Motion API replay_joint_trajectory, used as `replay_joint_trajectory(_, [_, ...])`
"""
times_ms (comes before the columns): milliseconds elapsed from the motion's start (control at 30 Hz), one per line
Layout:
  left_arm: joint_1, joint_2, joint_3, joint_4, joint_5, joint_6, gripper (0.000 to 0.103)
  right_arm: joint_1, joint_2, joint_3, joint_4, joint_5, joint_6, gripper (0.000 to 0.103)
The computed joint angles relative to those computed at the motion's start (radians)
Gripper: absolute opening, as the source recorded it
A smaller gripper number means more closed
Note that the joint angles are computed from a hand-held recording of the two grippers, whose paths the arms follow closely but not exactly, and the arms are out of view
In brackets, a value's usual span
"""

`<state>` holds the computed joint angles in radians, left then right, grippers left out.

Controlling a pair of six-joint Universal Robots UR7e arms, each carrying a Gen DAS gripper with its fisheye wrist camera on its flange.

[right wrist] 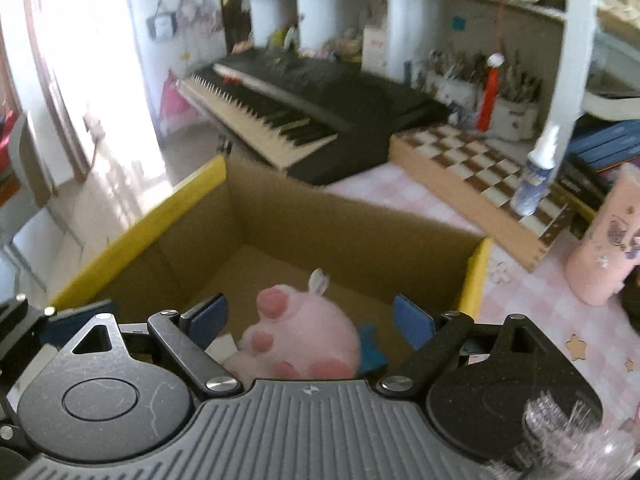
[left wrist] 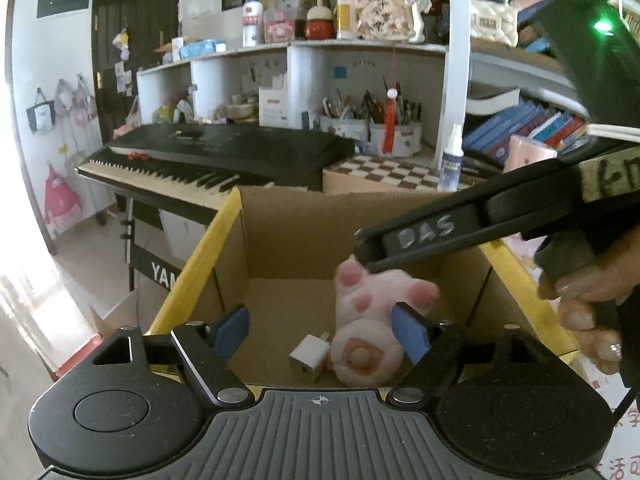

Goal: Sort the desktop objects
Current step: 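Open the right gripper dropping the pig while the left releases the eraser into the box, then withdraw both open grippers from the box toward the yellow tape roll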

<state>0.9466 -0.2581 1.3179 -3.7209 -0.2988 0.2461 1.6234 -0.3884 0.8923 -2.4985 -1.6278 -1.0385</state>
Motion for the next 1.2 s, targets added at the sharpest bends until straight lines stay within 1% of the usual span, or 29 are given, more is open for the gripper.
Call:
replay_joint_trajectory(67, [-0.008, 0.01, -0.005, -0.092, -0.005, 0.073, 0.084, -0.004, -0.035, 0.059, -0.067, 0.03, 0.008, 0.089])
replay_joint_trajectory(233, [-0.024, 0.009, 0.006, -0.228, -0.012, 0.172, 0.084, -0.02, -0.122, 0.211, -0.242, 0.097, 0.035, 0.089])
replay_joint_trajectory(333, [-0.032, 0.0, 0.027, -0.284, -0.011, 0.197, 0.087, -0.029, -0.167, 0.3, -0.35, 0.111, 0.06, 0.089])
replay_joint_trajectory(533, [-0.05, -0.029, 0.106, -0.342, -0.012, 0.18, 0.087, -0.049, -0.248, 0.467, -0.534, 0.123, 0.112, 0.089])
replay_joint_trajectory(700, [-0.073, -0.054, 0.195, -0.377, -0.005, 0.153, 0.087, -0.065, -0.303, 0.599, -0.68, 0.113, 0.146, 0.089])
replay_joint_trajectory(867, [-0.101, -0.078, 0.289, -0.379, 0.024, 0.083, 0.087, -0.083, -0.357, 0.734, -0.8, 0.084, 0.176, 0.089])
replay_joint_trajectory(1067, [-0.132, -0.101, 0.395, -0.358, 0.054, -0.012, 0.087, -0.104, -0.403, 0.874, -0.921, 0.049, 0.184, 0.089])
replay_joint_trajectory(1200, [-0.151, -0.106, 0.439, -0.349, 0.069, -0.045, 0.087, -0.121, -0.421, 0.952, -1.001, 0.031, 0.184, 0.089])
